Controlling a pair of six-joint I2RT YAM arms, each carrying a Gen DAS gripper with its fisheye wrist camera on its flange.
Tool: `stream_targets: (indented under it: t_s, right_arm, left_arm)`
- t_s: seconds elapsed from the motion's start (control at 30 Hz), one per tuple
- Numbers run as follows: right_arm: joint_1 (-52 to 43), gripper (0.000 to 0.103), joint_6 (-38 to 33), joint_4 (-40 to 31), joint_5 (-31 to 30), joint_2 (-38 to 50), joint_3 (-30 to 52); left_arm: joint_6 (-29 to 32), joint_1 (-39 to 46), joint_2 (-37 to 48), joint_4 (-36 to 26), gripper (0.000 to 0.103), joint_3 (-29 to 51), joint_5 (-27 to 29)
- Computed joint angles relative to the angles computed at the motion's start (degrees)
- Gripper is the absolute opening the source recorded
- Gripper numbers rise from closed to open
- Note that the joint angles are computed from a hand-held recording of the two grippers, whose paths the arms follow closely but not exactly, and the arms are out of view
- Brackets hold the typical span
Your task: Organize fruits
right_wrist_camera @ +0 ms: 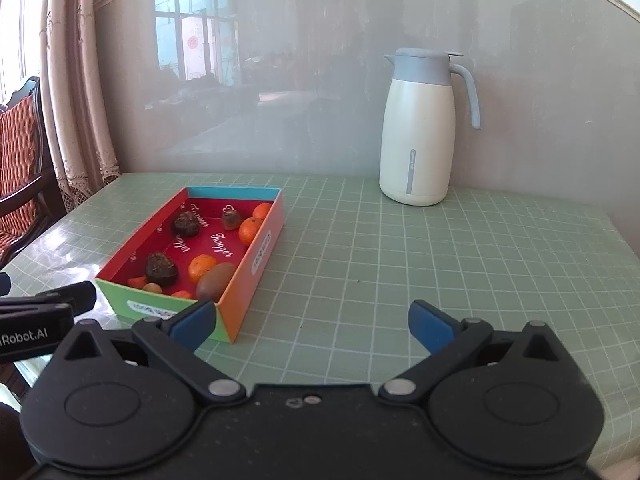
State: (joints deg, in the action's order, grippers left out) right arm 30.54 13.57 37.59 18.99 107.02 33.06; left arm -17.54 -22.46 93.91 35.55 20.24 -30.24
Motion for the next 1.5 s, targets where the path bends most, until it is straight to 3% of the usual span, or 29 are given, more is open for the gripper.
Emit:
stream_targets:
  t_s: [0.23, 1.5]
  right_arm:
    - [1.4, 0.103, 2.2, -0.6, 2.0, -2.3, -2.0]
    - [0.8, 0.103, 2.3, 0.6, 5.2, -1.2, -3.6]
  left_arm:
    - [-1.2, -1.4, -3.9, -3.0, 0.103, -1.8, -0.3]
    - [-3.0, -2.3, 0.9, -1.4, 0.103, 0.2, -0.3]
